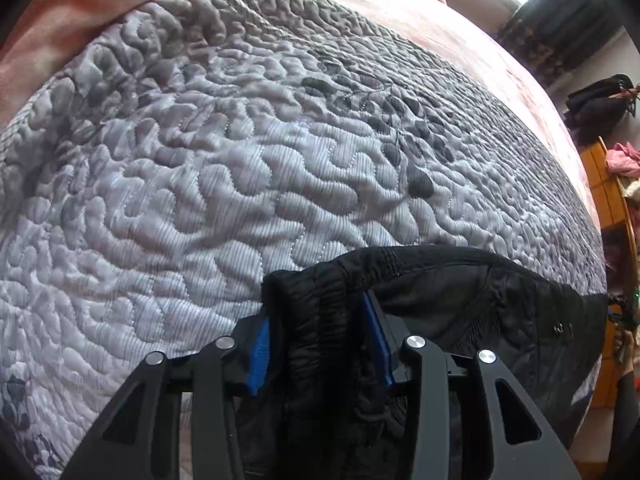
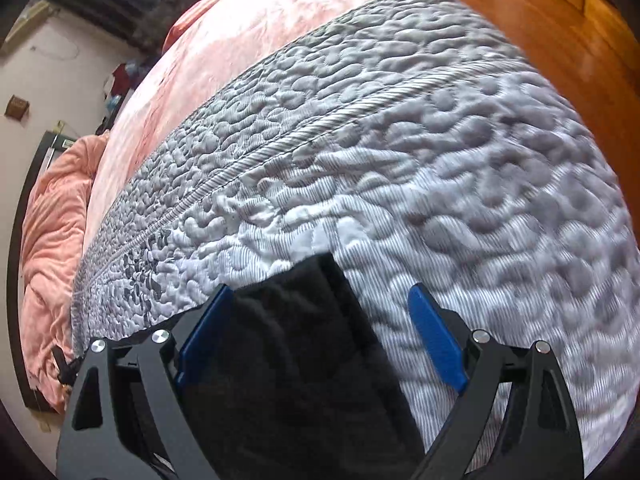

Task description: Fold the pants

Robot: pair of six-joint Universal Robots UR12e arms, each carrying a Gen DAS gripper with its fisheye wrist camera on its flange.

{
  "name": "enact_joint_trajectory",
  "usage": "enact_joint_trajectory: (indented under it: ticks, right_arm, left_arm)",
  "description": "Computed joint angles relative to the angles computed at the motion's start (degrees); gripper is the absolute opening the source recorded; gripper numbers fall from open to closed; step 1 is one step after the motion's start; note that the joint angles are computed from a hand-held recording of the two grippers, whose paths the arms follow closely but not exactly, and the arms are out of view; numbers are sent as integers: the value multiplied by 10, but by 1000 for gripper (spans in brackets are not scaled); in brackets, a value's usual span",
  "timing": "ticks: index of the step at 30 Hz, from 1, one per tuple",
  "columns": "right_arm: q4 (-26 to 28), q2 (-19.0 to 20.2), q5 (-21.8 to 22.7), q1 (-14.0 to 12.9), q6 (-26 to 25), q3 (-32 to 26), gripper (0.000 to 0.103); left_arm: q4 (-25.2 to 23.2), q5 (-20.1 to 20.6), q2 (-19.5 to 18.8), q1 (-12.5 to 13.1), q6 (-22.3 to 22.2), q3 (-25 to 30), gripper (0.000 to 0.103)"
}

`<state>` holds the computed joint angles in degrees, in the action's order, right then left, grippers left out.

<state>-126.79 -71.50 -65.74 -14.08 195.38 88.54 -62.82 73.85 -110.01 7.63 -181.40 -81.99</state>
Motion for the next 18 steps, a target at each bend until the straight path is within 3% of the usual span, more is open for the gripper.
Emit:
enact_joint_trajectory:
  ticks: [1,3,4,5,6,12,18]
  right_arm:
    - [4,4,9,-1,-9,-2,88]
    - [25,7,17,0,-29,-9,73]
    - [40,7,30,-1,-45,-10,53]
    - [46,5,52,-5,-49,-8,21]
    - [47,0,66,-7,-48,-4,14]
    - [-7,-41,49,-3,-35,24,10]
    - [-18,-96,24,3,-31,36,8]
  left_arm:
    - [4,5,0,-2,-5,-1,42]
    - [14,15,1,-5,-14,-3,37]
    - [19,23,2,-6,-20,-5,33]
    - [24,33,2,-10,-25,-4,27]
    - [28,38,3,-11,-25,-4,26]
    - [54,44,18,-11,-45,-11,20]
    - [94,3,54,3,-53,-33,15]
